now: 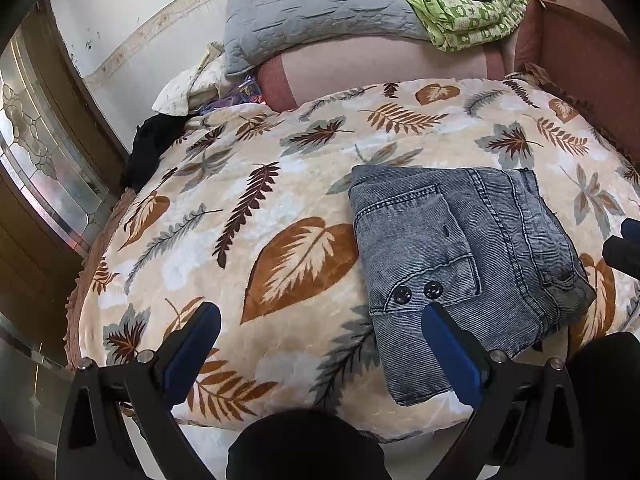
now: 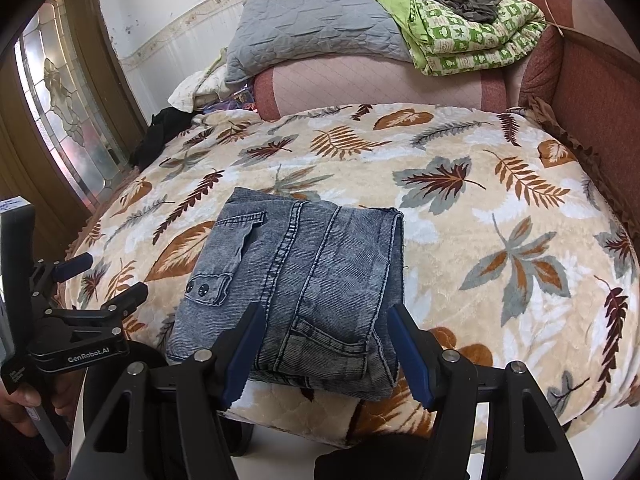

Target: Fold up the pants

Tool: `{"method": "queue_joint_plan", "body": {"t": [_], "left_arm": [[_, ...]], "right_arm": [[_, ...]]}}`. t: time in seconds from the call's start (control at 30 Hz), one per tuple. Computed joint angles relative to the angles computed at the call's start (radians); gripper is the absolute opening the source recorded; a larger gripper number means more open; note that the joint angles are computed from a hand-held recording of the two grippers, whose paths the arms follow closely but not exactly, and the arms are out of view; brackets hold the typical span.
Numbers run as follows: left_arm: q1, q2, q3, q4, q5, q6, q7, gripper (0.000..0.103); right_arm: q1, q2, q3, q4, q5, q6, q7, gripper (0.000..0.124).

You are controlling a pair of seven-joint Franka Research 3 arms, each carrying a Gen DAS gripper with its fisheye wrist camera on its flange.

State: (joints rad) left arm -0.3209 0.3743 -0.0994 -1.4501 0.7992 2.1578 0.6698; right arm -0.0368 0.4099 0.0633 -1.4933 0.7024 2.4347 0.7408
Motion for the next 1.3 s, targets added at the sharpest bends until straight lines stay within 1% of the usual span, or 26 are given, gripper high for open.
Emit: {"method": "queue_joint_plan", "body": {"t": [1.3], "left_arm": [[0.006, 0.063, 0.013, 0.053, -0.056, -0.013, 0.042, 0.100]], "right_arm": [[-0.002, 0.086, 0.001, 0.093, -0.075, -0.047, 0.092, 0.067]]}}
